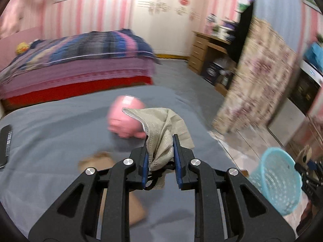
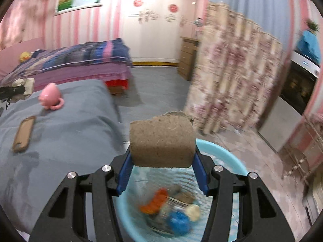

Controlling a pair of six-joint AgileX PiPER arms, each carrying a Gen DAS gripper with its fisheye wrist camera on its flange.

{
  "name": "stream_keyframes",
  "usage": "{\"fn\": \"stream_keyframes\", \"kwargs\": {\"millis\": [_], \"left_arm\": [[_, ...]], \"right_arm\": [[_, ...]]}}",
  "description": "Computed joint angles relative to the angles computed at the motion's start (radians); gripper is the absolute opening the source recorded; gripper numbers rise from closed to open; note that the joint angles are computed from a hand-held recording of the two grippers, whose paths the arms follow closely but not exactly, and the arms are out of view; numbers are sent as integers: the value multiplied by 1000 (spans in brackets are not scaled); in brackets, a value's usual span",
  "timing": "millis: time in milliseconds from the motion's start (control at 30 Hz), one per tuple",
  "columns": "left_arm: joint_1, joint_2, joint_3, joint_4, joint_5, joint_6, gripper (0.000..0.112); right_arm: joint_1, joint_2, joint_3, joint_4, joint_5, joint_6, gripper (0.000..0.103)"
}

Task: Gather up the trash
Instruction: 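Carry the cream cloth and brown roll over the light-blue basket with both tools, then open the left tool over the basket to drop the cream cloth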

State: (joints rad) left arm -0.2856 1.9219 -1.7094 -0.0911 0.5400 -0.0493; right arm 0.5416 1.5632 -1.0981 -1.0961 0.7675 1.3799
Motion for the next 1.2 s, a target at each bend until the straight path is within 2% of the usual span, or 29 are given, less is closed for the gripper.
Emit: {"fn": "stream_keyframes", "kwargs": {"millis": [167, 300, 567, 733, 800, 900, 967, 1033, 1133, 1200], "left_arm": [[-108, 46, -21, -92, 1, 91, 19], [-188, 90, -28, -250, -13, 216, 19], [-367, 189, -116, -146, 19, 135, 19], [-446, 225, -155, -39, 13, 54, 20], [-454, 237, -179, -37, 22, 41, 21], [-473, 235, -178, 10, 8, 5, 29], [-495, 236, -181, 99, -2, -66, 45], [-498, 240, -193, 124, 3, -90, 54], [-486, 239, -199, 134, 9, -113, 59], [-481, 233, -193, 190, 4, -172, 68]], "right_arm": [[-66, -118, 156, -34, -1, 62, 54], [-121, -163, 238, -63, -39, 107, 54], [-236, -211, 355, -98, -137, 180, 54], [-275, -221, 389, -123, -172, 208, 54], [-286, -223, 393, -125, -182, 210, 54], [-285, -232, 403, -120, -184, 211, 54], [-292, -236, 406, -114, -193, 204, 54], [-289, -237, 404, -111, -190, 203, 54], [-293, -242, 409, -115, -196, 211, 54], [-291, -241, 409, -116, -193, 212, 54]]}}
